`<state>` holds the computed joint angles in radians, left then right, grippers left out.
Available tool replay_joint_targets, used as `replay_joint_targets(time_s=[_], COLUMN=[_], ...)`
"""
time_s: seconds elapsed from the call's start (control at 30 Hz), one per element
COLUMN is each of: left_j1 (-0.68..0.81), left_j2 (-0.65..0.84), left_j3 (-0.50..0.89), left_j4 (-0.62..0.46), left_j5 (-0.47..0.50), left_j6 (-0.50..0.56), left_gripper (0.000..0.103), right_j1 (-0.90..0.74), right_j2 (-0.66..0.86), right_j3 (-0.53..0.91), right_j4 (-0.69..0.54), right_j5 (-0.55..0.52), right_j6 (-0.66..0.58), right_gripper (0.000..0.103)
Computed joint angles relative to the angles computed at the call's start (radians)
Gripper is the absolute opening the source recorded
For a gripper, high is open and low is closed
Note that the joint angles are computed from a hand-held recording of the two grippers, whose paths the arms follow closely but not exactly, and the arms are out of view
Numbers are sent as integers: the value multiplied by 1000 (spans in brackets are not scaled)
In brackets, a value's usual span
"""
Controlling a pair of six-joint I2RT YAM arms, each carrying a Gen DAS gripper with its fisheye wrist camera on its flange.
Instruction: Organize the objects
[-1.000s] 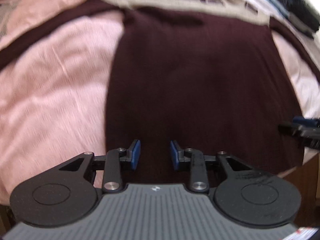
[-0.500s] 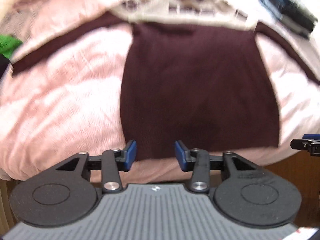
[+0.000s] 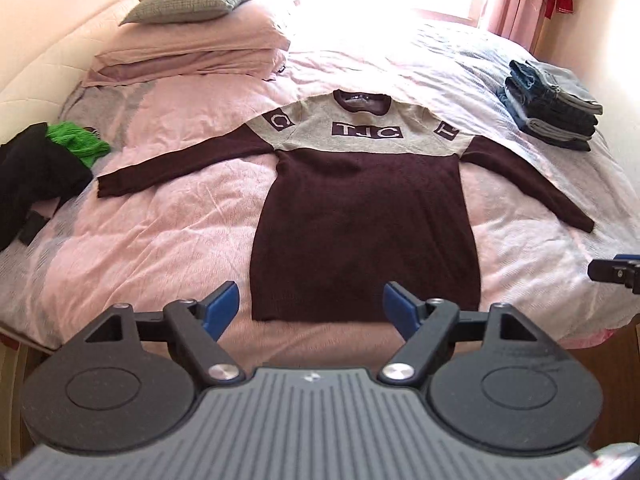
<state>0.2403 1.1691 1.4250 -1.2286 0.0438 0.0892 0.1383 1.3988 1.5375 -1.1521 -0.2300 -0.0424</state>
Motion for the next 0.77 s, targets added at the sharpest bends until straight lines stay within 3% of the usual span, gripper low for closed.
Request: replay_joint_targets(time_s=[0.1,0.37,0.5,0.63,0.77], left_j1=[-32,-131,-233,-236,-311], left_j2=[-62,-158,-172,-163,-149], left_j3=[21,43,48,63,76], left_j4=[-53,-157,-174,-194,-224], left_j5=[-29,-75,-151,-125,-177], left_j6=[-38,-129,-182,-186,-233], left_gripper=[90,94,96,96,96], right_j1=[-6,27,21,31,20], right_j2=[-78,-183,-192,-208,-215], right_j3=[5,-37,-51,-71,-77], right_j4=[-44,-122,-164,-174,-180], right_j5=[-36,-27,-32,-12,-15], right_j6=[-44,-61,-75,-74,-72], right_gripper=[57,58,58,58,58])
